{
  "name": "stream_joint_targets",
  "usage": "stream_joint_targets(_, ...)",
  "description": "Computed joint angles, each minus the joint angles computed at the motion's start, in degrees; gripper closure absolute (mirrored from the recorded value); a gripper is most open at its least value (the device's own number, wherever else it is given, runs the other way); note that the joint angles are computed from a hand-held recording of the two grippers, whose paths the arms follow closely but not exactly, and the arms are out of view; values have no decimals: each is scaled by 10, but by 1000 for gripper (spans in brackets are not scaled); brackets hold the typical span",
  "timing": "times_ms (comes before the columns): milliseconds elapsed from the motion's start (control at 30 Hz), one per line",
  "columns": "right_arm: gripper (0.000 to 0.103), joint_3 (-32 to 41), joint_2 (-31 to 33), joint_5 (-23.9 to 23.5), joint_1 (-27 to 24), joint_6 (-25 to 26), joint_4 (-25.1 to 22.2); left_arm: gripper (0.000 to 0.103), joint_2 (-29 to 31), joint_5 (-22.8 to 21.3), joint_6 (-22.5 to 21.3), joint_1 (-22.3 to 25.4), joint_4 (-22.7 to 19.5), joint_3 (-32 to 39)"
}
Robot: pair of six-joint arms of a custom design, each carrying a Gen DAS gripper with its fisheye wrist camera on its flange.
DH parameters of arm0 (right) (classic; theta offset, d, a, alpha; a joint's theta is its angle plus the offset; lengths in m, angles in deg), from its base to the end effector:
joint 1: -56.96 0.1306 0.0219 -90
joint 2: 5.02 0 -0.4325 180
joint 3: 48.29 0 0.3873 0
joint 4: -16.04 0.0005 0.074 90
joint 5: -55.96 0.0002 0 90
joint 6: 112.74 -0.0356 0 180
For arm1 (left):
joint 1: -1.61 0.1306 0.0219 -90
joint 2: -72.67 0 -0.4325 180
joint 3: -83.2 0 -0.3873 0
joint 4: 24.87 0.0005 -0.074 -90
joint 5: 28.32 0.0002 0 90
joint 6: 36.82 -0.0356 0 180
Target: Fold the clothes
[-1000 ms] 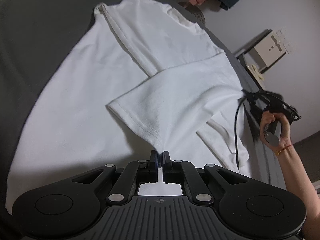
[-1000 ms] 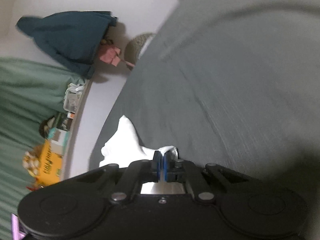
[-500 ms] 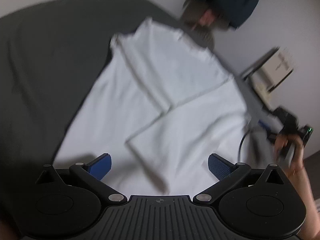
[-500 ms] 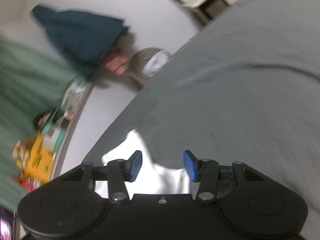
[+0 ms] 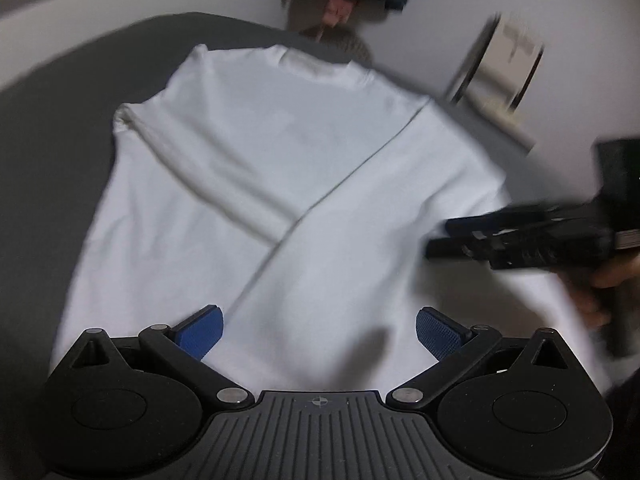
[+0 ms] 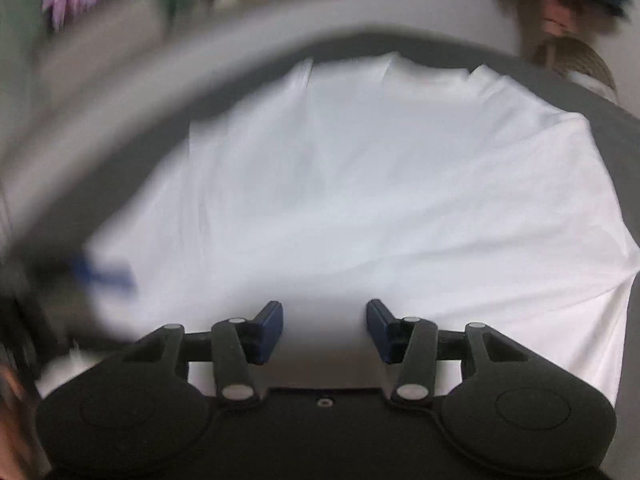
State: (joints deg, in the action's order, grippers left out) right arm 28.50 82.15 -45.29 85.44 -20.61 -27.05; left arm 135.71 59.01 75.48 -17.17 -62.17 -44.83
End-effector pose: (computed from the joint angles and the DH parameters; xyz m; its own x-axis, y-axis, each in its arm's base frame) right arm 0.3891 0.2184 0.4052 -0.6846 -0.4129 -0.6007 -0.5956 0.7919 0.1345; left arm 0.2641 -0.0886 0.3597 -0.7656 -0.1400 -0.6278 0.0019 0.9755 -0.2199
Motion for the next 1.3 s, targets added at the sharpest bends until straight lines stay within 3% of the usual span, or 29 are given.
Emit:
stream_joint_targets(33,53,-2,-5,31,16,49,-6,0,-2,-15,-16,-5,-3,-2)
stream_joint_targets(100,52,7,-9,52,24,79,-46,0,-13,-14,-33,-4,0,-9)
stream_joint_targets(233,52,38,-1,27,8,68,-122,0,-33,11,-15,29,28,-17)
stream_joint_targets(333,49,24,-25,-8,-11,41,-81,0,-49,25,9,62,76,-24)
stream_joint_targets(367,44,23,-29,-3,-18,24,-61,0,-45,30,15,76,91,-20)
stream_joint_targets(467,39,9,-37,70,-31,-32,8,0,-12,61,24,126,130,9)
stream_joint_targets(600,39,5,-30,95,-84,-115,84,0,65,96,3,176,177,68)
stream_joint_targets(633,39,6,-24,91,-100,-139,101,0,89,95,-12,182,175,89)
stream_joint_targets(733,41,36,17,50,-147,-171,125,0,167,78,-130,187,148,166)
stream_joint_targets(800,45,75,64,40,-165,-157,126,0,219,64,-193,193,129,217)
stream_joint_targets(867,47,122,111,29,-181,-160,110,0,266,84,-213,207,100,268)
stream_joint_targets(1000,53,224,198,-7,-211,-207,54,0,324,114,-174,227,92,326)
stream_joint_targets(1067,58,269,234,-3,-214,-198,15,2,347,139,-132,239,100,342)
stream_joint_targets(1167,62,314,269,-25,-219,-192,-32,16,376,172,-72,252,114,358)
stream_joint_targets(1233,62,322,277,-39,-220,-196,-31,32,397,166,-76,250,91,374)
stream_joint_targets(1300,62,330,284,-28,-214,-193,-40,34,414,130,-102,241,60,389)
